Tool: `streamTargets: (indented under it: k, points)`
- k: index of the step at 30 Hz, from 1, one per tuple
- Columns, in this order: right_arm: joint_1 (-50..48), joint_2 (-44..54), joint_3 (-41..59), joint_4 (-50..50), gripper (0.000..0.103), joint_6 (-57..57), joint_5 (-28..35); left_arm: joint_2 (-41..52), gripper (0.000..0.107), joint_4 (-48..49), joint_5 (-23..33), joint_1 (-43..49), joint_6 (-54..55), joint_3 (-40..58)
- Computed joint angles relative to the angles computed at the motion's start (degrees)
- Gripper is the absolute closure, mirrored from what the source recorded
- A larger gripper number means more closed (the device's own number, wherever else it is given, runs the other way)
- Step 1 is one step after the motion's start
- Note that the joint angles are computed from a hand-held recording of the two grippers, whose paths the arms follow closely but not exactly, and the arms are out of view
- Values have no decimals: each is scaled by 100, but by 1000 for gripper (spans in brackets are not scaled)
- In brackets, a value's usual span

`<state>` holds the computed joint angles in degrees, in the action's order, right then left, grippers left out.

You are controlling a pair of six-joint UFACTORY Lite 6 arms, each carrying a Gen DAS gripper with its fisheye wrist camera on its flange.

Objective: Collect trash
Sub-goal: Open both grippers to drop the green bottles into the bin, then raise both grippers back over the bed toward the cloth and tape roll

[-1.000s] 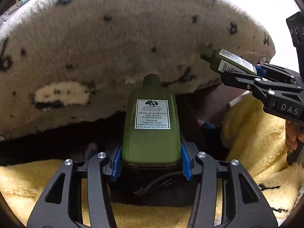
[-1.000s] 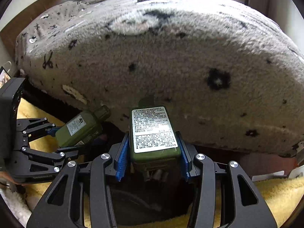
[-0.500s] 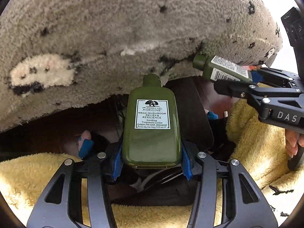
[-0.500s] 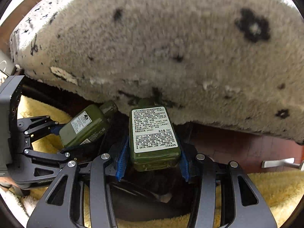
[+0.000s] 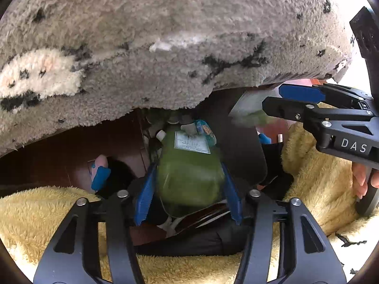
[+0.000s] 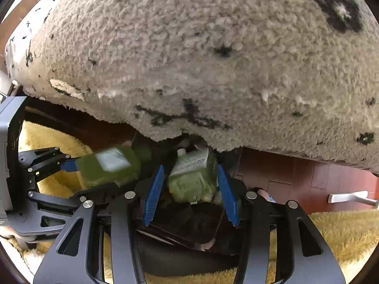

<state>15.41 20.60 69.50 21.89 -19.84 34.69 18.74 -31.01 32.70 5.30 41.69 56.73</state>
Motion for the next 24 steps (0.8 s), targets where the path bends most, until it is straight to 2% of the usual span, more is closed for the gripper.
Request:
streamTargets:
  k: [6,12,17,24]
  points:
    - [-68,-77,40,-187,48,139,-45,-87,48,48,-29,33,-74,-20]
    - [-144,-295,62,-411,36,253,-149,-512,35,189,-72,21,-180,-69]
    - [-93,-445,253,-1008,31,773,-214,-818,31,325,94,239,-316,169]
    - [-29,-541,848,-1428,27,1179,57,-1081,27,540,435,538,-542,867]
